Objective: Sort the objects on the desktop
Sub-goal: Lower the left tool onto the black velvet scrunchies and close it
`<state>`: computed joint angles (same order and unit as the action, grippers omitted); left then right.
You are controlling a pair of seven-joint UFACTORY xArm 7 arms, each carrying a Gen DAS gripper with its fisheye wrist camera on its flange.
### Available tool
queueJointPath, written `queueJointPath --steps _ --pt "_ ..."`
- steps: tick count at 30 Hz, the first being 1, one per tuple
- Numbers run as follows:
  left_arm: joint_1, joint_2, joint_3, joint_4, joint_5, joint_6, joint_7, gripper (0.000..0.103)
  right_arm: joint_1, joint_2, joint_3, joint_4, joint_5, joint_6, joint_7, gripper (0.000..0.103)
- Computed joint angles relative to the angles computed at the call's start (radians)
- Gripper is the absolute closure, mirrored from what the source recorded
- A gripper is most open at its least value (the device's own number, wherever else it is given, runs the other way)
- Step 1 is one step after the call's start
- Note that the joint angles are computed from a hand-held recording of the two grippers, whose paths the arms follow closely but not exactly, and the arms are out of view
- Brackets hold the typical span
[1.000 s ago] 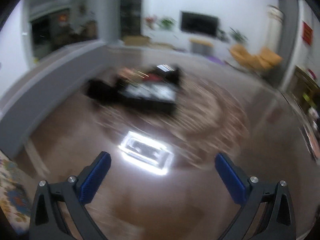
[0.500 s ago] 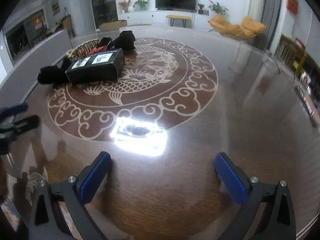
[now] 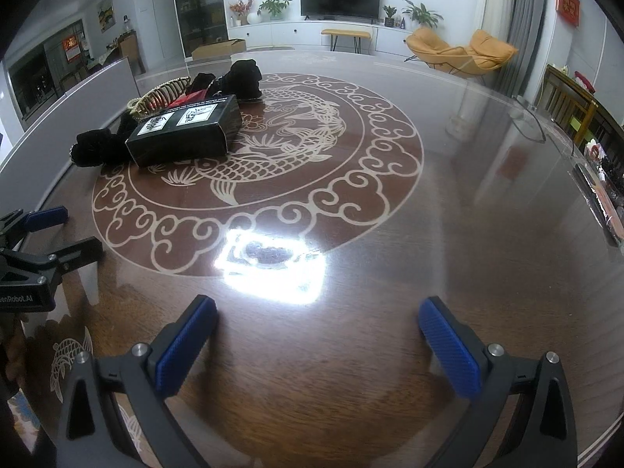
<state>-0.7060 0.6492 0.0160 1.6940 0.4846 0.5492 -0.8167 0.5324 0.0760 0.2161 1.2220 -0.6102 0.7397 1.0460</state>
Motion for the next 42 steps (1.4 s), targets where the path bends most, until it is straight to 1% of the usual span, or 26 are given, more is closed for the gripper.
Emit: queueJointPath --steps 29,30,32,33,34,35,36,38,39,40,42 --pt "-0.003 -0.010 0.002 -0.016 0.007 -0.003 -0.015 0.000 0.001 0.001 -0.001 0.001 -0.001 0.001 0.002 0.000" --pt "-0.003 -0.012 0.004 -0.022 0.008 -0.008 -0.021 0.000 0.001 0.001 -0.001 0.001 -0.001 0.001 0.002 0.000" --pt "0.024 -0.037 -0.014 -0.069 -0.008 -0.075 -0.012 0.000 0.001 0.002 -0.001 0.001 -0.001 0.001 0.002 0.000" --pt "0.031 -0.056 -0.005 -0.099 -0.001 -0.118 -0.016 0.000 0.001 0.002 -0.001 0.001 -0.001 0.001 0.002 0.000" --pt "0.006 -0.072 0.039 -0.110 0.034 -0.120 -0.055 0.000 0.000 0.001 -0.001 0.000 -0.001 0.001 0.002 0.000" --pt "-0.008 -0.077 0.063 -0.105 0.059 -0.108 -0.083 0.000 0.001 0.002 -0.001 0.001 -0.001 0.001 0.002 0.000" --pt "-0.003 -0.083 0.073 -0.100 0.070 -0.103 -0.095 0.000 0.001 0.002 -0.001 0.001 -0.001 0.001 0.002 0.000" --pt "0.076 -0.075 0.012 -0.068 0.005 -0.108 -0.024 0.000 0.001 0.002 -0.001 0.002 -0.001 0.001 0.002 0.000" --pt "0.126 -0.045 -0.037 -0.012 -0.050 -0.068 0.060 0.000 0.001 0.002 -0.001 0.002 -0.001 0.001 0.002 0.000" --pt "0.145 -0.017 -0.058 0.038 -0.083 -0.024 0.125 0.000 0.001 0.001 -0.001 0.001 -0.001 0.001 0.002 0.000" --pt "0.152 0.060 -0.068 0.171 -0.112 0.080 0.247 0.000 0.001 0.002 -0.001 0.002 -0.001 0.002 0.002 0.000"
